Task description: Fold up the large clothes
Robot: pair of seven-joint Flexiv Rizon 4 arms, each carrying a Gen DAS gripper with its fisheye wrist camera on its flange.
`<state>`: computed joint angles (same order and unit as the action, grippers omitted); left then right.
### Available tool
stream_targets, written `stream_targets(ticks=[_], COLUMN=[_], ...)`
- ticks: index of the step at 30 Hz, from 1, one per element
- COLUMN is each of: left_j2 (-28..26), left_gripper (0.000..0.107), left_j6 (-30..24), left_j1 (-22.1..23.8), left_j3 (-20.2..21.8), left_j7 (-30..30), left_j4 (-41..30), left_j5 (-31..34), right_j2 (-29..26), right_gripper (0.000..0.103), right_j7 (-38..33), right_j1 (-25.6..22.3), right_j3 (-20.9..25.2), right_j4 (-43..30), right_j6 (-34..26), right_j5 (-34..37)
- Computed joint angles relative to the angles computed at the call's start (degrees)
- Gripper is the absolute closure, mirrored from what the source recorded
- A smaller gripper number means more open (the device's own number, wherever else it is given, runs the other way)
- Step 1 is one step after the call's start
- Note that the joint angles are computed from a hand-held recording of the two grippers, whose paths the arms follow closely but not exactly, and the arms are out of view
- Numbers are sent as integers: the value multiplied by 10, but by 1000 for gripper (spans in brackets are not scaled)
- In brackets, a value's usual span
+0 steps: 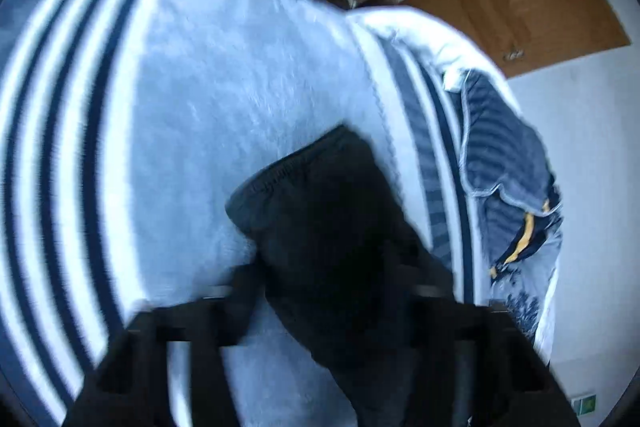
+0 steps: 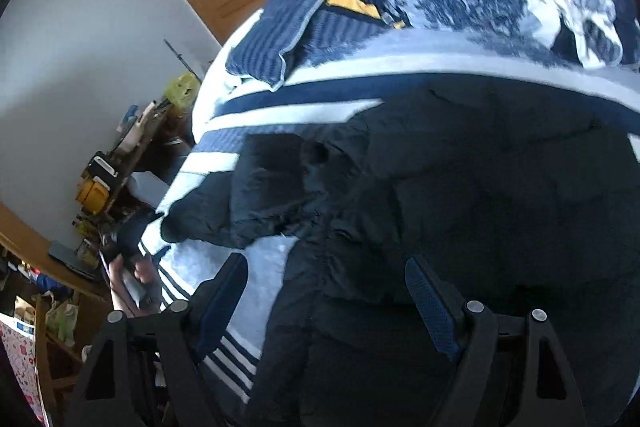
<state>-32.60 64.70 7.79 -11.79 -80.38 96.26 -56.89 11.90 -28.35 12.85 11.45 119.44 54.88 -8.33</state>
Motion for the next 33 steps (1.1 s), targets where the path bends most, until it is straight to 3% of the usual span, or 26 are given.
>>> stream_targets(ticks=[2,4,5,7,9,12,14,18,22,29,33], left_j2=[6,30,49,106,159,238,279,345,356,321,273], left_gripper=[95,98,98,99,100,100,100,100,100,100,100], left_j6=[11,42,77,159,194,195,174,116,96,57,21], left_j1=[-5,-17,-18,-21,-34,-72,-100,-155,-203,-275,-312], left_j3=[-5,-2,-20,-75,-108,-121,-117,-109,-116,-128,-117], left_j7=[16,42,87,234,348,464,494,468,399,255,130], left_j4=[1,11,22,50,64,74,85,113,118,117,87], left_j5=[2,16,-4,-87,-175,-265,-274,-205,-107,59,213], right_j2=[-1,2,7,20,33,66,93,147,201,333,343], right_gripper=[19,19,19,19,19,19,19,19,19,19,19], right_j7=[-8,-7,-4,5,22,44,52,60,62,78,57], right_j1=[3,1,-2,-8,-13,-17,-18,-20,-34,-81,-97], right_j3=[-2,-1,0,2,6,14,19,25,24,11,-20], right_j4=[7,13,18,31,39,59,76,106,135,236,283], right_j6=[-6,-6,-4,8,8,7,8,-5,-4,27,72], right_j5=[12,12,9,3,-3,-1,1,8,12,43,63])
